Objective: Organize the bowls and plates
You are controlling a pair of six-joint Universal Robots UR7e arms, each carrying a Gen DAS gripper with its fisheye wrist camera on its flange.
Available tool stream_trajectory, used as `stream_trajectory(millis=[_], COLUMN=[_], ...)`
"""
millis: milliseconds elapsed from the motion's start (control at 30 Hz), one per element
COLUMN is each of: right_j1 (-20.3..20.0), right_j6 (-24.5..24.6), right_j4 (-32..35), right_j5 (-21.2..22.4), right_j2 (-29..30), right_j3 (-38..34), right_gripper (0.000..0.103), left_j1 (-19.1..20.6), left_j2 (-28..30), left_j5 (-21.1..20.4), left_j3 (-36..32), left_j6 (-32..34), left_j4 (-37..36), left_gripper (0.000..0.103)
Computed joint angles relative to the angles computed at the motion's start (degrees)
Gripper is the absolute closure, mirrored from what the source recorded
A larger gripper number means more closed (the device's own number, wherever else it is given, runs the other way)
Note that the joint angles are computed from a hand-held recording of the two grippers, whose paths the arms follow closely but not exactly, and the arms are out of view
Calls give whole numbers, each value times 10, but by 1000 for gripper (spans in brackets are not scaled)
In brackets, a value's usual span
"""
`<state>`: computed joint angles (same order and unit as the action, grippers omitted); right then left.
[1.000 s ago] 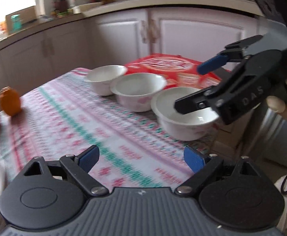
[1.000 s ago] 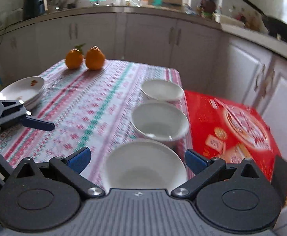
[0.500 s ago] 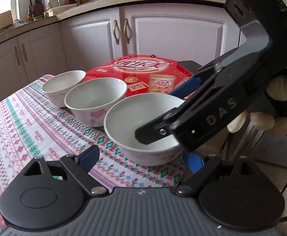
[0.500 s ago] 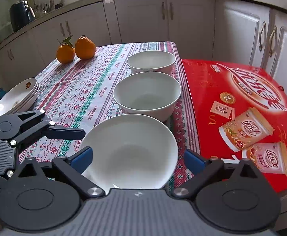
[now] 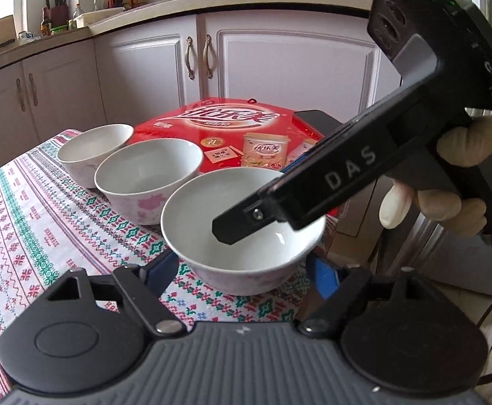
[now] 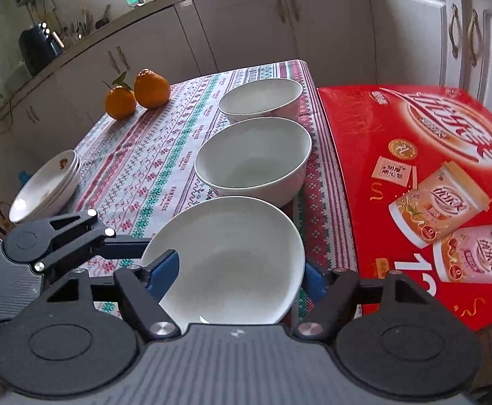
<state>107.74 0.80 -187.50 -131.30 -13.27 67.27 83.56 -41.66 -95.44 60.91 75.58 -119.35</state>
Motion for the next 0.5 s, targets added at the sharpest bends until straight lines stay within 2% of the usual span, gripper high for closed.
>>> stream_trajectory(millis=[300, 500], right_j1=[7, 10], right_j6=[-1, -6], right_j4=[25, 52], right_j5=[-12, 5], right_j2=[8, 24], right_j3=[-19, -53], right_gripper=[23, 23], left_j1=[2, 10], left_j2=[1, -6], left_j5=[1, 5], left_j3=[-13, -20], left_j6=[-2, -10], left_j4=[15, 8], left_gripper=[21, 21])
